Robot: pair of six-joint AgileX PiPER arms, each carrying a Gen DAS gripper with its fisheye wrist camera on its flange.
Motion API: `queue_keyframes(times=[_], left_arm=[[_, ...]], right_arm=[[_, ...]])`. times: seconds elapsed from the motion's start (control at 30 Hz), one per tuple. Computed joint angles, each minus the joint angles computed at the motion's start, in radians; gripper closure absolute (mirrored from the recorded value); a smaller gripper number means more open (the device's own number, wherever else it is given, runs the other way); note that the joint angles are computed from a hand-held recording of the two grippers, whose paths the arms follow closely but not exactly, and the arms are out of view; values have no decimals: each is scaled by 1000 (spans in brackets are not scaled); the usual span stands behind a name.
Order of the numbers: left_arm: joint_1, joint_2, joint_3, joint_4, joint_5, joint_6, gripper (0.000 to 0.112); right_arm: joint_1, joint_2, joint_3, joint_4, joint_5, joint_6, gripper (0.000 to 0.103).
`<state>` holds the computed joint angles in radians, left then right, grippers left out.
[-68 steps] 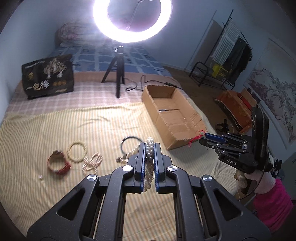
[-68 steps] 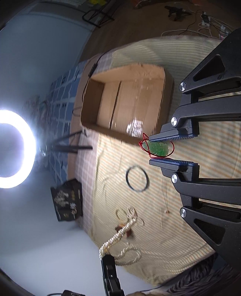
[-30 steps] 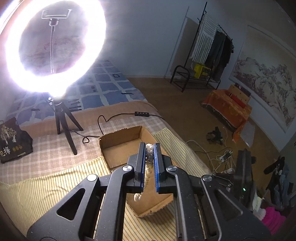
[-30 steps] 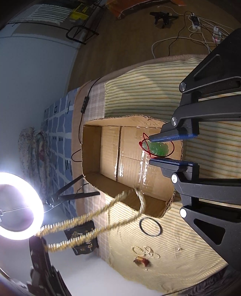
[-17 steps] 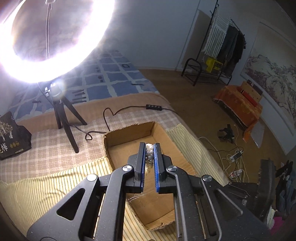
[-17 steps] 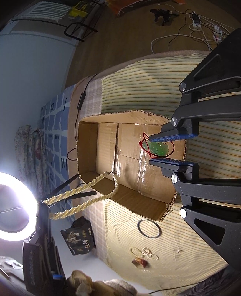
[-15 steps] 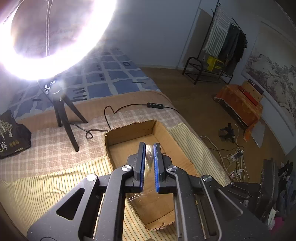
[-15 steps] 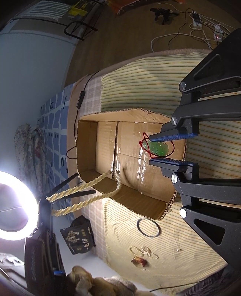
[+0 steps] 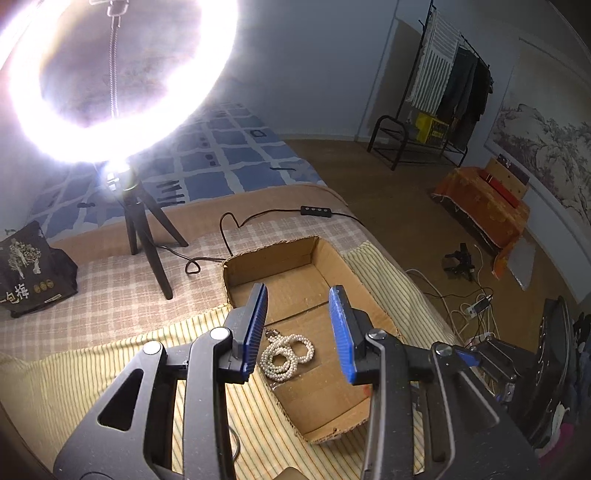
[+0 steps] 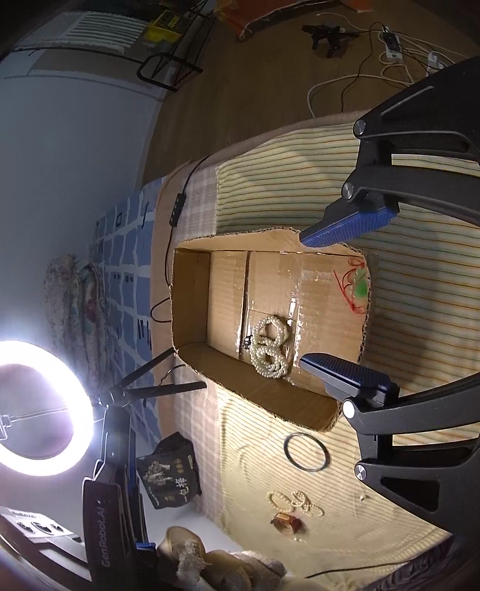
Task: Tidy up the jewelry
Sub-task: 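Open left tool dropping the necklace into the box while right tool releases the pendant, then move left tool to the brown leather watch while right tool approaches the pearl bead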
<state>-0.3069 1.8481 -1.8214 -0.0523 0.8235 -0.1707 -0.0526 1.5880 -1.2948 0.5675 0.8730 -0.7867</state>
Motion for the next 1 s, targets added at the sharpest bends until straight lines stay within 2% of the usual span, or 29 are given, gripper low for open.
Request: queue_keyframes(times=[0.3, 0.6, 0.83, 1.0], left_arm=[[0, -141, 110, 25, -12, -3, 78], [44, -373, 305, 37, -22, 30, 78], [161, -544, 470, -76, 13, 198, 78], [274, -675, 596, -92, 20, 283, 78]], right_arm=[[-5, -81, 21, 6, 23, 17, 44], [54, -189, 67, -12, 22, 65, 44], [139, -260, 103, -27, 17, 88, 44], [207, -305, 128, -26, -2, 117, 44]])
